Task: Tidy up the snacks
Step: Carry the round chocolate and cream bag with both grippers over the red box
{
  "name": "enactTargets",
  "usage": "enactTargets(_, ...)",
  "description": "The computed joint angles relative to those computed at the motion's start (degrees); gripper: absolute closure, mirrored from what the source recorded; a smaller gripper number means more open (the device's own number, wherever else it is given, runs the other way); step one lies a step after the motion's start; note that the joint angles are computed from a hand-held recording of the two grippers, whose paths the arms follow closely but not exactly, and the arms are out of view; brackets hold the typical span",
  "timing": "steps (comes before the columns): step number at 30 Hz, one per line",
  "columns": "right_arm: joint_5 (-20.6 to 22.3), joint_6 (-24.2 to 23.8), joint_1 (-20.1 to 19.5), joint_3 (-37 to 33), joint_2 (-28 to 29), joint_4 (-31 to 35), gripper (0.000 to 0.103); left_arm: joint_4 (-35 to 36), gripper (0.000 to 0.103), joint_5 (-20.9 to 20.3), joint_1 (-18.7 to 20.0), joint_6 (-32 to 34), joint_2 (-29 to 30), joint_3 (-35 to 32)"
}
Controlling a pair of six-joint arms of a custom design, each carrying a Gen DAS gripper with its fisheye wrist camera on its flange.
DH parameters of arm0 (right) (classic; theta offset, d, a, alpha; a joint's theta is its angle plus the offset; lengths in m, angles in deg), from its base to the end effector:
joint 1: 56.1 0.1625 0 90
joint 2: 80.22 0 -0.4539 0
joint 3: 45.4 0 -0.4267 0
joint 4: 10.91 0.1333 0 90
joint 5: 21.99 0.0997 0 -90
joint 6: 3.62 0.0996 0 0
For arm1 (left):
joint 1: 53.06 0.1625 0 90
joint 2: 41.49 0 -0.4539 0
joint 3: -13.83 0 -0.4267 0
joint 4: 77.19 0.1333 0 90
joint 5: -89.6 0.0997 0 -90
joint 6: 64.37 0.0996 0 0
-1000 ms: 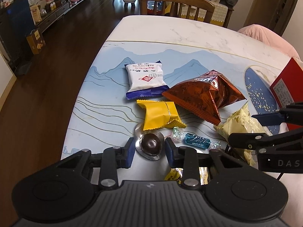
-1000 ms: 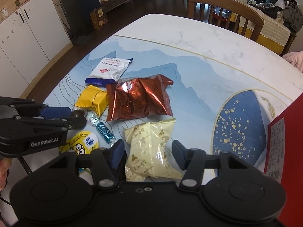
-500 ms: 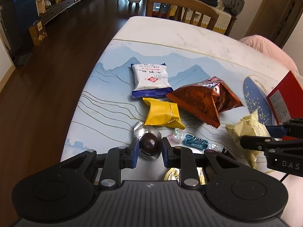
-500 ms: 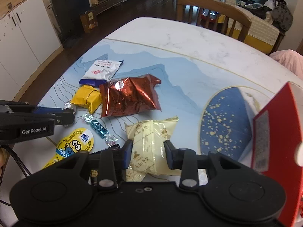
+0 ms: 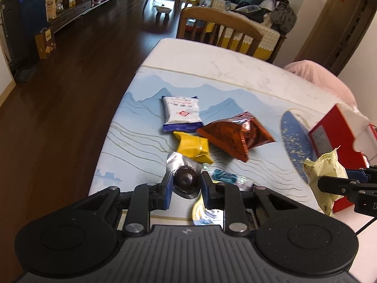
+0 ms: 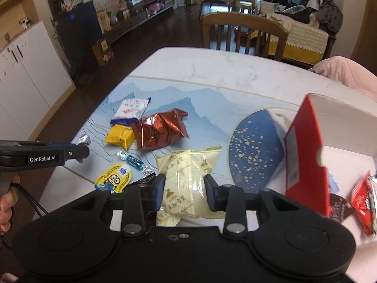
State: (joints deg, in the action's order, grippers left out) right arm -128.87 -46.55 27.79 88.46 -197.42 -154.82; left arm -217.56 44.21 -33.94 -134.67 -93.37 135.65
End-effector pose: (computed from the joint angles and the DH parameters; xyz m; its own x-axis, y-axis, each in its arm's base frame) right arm 0.0678 -0.3476 0.4284 -0.7407 -0.3365 0.5815 -0.5733 0.7679 -0.2858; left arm -0.4028 -0.3547 0.0186 -0.8418 -0.0378 -0.5384 0.2898 0.8098 -0.5101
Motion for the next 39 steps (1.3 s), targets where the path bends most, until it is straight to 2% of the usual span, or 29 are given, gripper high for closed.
enactTargets(9,3.3,1.1,-1.9,-0.9,-8.3,3.9,0.068,-1.9,0.079,-0.8,-3.5,4.0,-1.2,-1.6)
enactTargets(17,7.7,-1.2,-7.1,-3.7,-13.1,8.5,0.068,-3.5,0.079,-1.1,-6.1,10.6,2.4,-6.8)
enactTargets(22,12.4,-4.5,-12.9,-6.4,-14.4,10.9,0.068,-4.0,0.079,-1.9,-6.9,13.3,6.5,-11.9)
enactTargets(31,21.8,-11.9,-25.7,-11.9,-14.5,14.1,0.068,-5.1,0.079,-4.1,-7.2,19.4,16.2,-23.5)
enactTargets(39,28.5,-17.0,-35.9,-17.0,-11.8,15.9,0.068,-0.9,0.079,-5.4,-6.6,23.1,25.6,-36.2)
